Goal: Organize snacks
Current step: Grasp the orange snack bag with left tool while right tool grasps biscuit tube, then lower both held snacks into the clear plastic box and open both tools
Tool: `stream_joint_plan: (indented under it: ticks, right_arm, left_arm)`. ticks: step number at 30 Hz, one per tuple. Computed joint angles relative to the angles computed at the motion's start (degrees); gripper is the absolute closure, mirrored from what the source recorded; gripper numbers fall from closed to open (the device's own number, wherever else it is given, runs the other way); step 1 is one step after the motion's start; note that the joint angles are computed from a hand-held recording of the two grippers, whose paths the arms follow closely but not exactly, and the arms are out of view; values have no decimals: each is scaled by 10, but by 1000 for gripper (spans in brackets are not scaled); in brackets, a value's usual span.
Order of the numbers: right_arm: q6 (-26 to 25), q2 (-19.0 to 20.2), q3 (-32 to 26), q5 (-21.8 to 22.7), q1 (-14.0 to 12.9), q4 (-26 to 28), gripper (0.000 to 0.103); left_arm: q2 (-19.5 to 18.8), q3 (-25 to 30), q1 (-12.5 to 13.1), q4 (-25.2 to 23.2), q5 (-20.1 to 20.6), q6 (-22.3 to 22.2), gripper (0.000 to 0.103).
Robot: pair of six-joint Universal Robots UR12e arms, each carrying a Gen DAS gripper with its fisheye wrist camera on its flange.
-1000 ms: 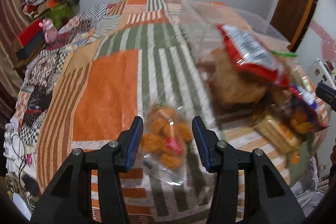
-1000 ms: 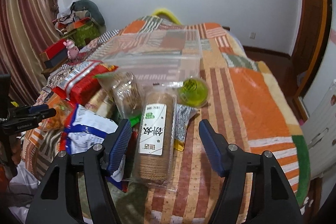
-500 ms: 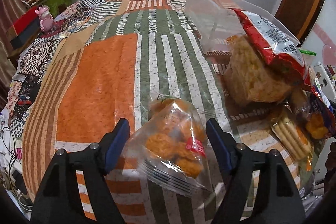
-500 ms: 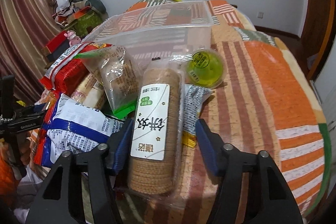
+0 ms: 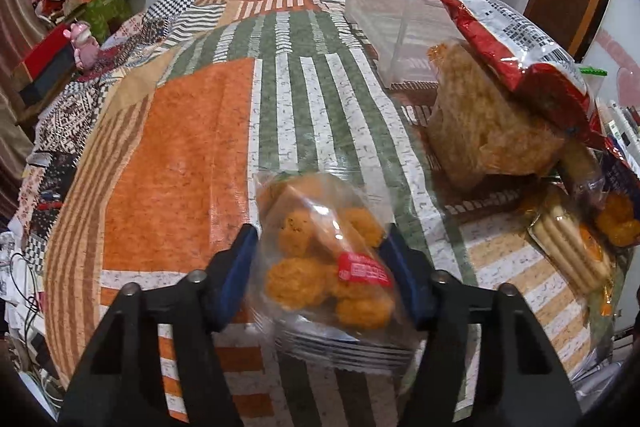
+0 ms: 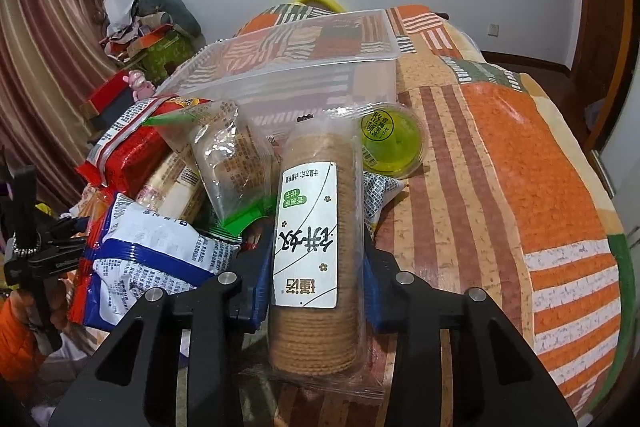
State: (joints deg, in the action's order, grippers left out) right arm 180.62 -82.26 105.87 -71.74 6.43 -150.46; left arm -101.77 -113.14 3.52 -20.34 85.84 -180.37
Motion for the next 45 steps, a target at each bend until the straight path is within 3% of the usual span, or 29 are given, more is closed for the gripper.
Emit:
stream_joint_plan:
  ticks: [13, 27, 34, 45]
  right_arm:
    - [1, -10, -4, -3, -6, -40, 69]
    - [-5, 29, -66, -4, -2, -77, 69]
    - [-9, 65, -112, -4, 2, -73, 69]
    - [-31, 111, -164, -9, 13, -44, 69]
  left_arm:
    - [30, 4, -5, 58, 12, -14, 46]
    - [0, 88, -22, 91, -5, 2, 46]
    - [-33, 141, -32, 78, -9, 3, 46]
    - [-101, 229, -47, 3, 15, 9, 45]
